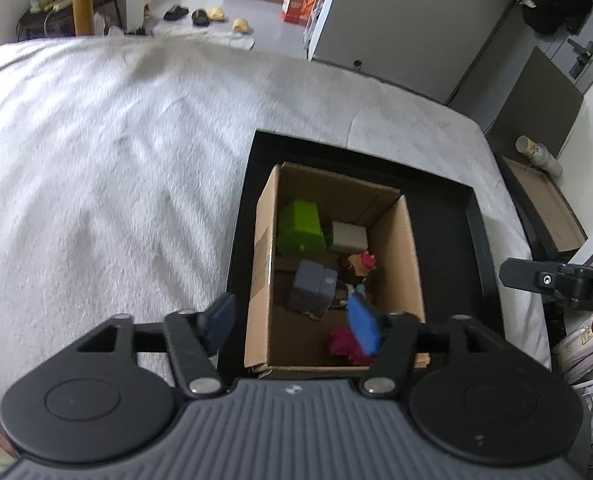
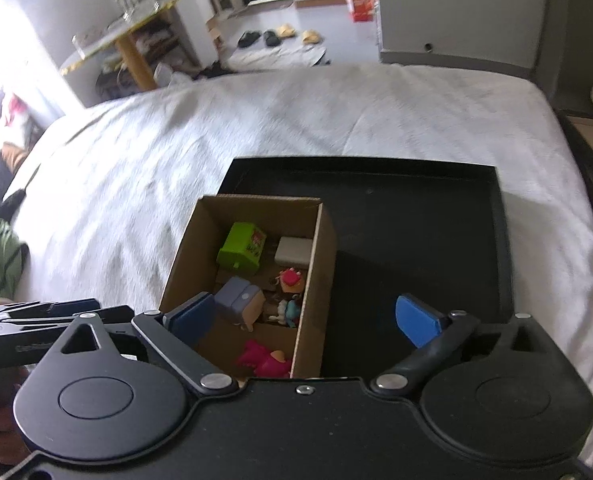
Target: Organize rigid objects
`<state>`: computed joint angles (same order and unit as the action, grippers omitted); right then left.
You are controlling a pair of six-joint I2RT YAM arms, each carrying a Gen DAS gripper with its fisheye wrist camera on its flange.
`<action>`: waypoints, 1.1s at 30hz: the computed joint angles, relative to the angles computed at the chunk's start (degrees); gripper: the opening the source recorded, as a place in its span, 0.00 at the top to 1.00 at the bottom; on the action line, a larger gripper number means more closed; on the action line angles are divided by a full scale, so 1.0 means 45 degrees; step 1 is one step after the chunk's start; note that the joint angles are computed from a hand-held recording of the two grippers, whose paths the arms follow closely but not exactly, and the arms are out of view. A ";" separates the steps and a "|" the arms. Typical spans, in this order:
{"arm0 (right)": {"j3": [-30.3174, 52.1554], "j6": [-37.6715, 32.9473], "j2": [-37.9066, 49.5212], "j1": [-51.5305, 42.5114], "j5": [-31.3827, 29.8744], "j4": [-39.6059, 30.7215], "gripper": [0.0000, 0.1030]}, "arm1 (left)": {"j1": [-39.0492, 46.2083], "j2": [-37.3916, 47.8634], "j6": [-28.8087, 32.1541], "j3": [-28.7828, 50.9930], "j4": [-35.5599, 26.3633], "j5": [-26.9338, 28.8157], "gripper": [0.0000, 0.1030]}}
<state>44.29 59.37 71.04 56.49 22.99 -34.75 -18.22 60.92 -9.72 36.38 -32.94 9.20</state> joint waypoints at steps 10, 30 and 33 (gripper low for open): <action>-0.0460 0.3509 -0.2170 0.2043 0.2208 -0.2476 0.00 | -0.0629 -0.1899 -0.0153 0.0904 -0.2178 0.0656 0.13; 0.2163 1.2219 -0.1170 0.7490 0.5284 -1.0100 0.00 | -0.3132 -0.5661 -0.1644 0.2664 -0.5537 -0.2261 0.01; 0.2723 1.3295 -0.0649 0.8124 0.5342 -1.1144 0.00 | -0.4200 -0.6072 -0.2339 0.2881 -0.5908 -0.3274 0.01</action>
<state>56.55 119.20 68.12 93.05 47.03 -84.89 -37.12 33.60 -20.24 49.35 -59.52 -5.54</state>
